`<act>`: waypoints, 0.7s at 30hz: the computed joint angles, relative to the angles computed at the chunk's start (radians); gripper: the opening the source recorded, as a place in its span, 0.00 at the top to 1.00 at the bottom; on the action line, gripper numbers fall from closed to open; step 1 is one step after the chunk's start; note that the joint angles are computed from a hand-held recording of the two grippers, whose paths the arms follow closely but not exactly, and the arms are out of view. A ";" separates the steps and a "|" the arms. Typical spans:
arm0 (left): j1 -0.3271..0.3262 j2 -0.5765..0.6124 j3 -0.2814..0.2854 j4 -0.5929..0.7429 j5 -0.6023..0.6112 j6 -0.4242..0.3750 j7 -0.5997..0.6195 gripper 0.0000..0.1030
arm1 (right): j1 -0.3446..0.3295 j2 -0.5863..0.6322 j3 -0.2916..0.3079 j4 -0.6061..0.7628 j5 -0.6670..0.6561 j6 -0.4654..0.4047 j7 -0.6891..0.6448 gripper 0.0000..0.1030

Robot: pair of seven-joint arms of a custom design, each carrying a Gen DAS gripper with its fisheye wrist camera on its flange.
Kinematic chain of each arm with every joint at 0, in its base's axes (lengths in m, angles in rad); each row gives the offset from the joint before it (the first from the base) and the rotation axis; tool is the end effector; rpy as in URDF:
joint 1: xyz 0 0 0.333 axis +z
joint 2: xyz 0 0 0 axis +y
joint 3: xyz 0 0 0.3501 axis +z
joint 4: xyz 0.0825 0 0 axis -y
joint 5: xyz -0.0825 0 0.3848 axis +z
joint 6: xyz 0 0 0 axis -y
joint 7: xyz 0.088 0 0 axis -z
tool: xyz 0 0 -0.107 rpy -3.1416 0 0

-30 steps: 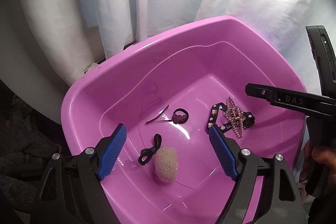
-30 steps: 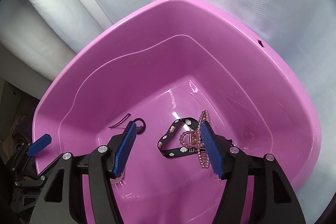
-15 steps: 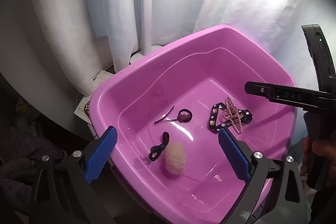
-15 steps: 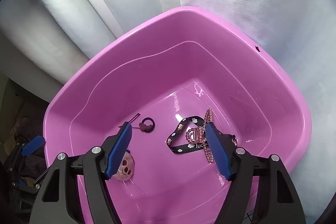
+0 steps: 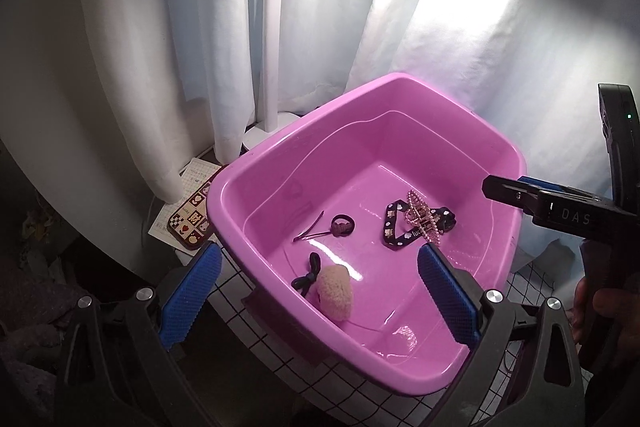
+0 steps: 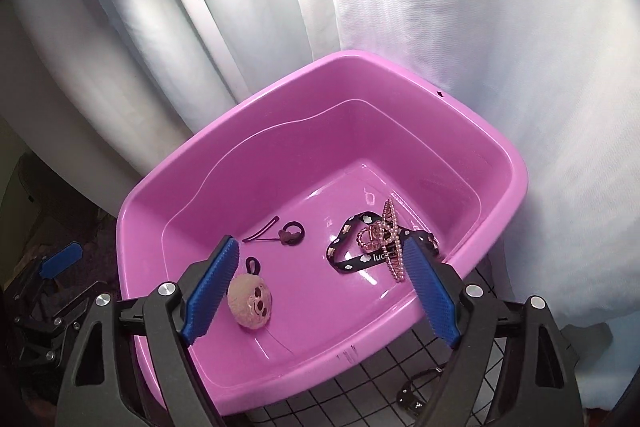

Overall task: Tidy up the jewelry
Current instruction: 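Withdraw both tools from the tub back over the table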

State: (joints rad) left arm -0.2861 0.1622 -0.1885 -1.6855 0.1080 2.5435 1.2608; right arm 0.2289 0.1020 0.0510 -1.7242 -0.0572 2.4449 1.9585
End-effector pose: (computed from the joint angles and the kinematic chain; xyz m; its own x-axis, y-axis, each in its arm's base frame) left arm 0.5964 -0.2965 0.6153 -0.2585 -0.9578 0.1254 -0.7644 0.1235 -0.6328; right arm 0.6200 0.1764 0.6194 -0.0236 -0.9847 -0.1725 -0.8235 0.1170 -0.5551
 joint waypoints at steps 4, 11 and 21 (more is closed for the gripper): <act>0.010 -0.036 -0.018 -0.059 -0.048 0.063 0.088 0.06 | 0.014 -0.139 -0.001 -0.228 -0.129 0.138 0.201 0.22; 0.003 -0.057 -0.059 -0.116 -0.167 0.153 0.277 0.06 | -0.048 -0.422 0.067 -0.570 -0.396 0.180 0.573 0.22; -0.069 -0.049 -0.129 -0.144 -0.409 0.174 0.528 0.06 | -0.104 -0.944 0.151 -0.902 -0.457 -0.146 0.829 0.22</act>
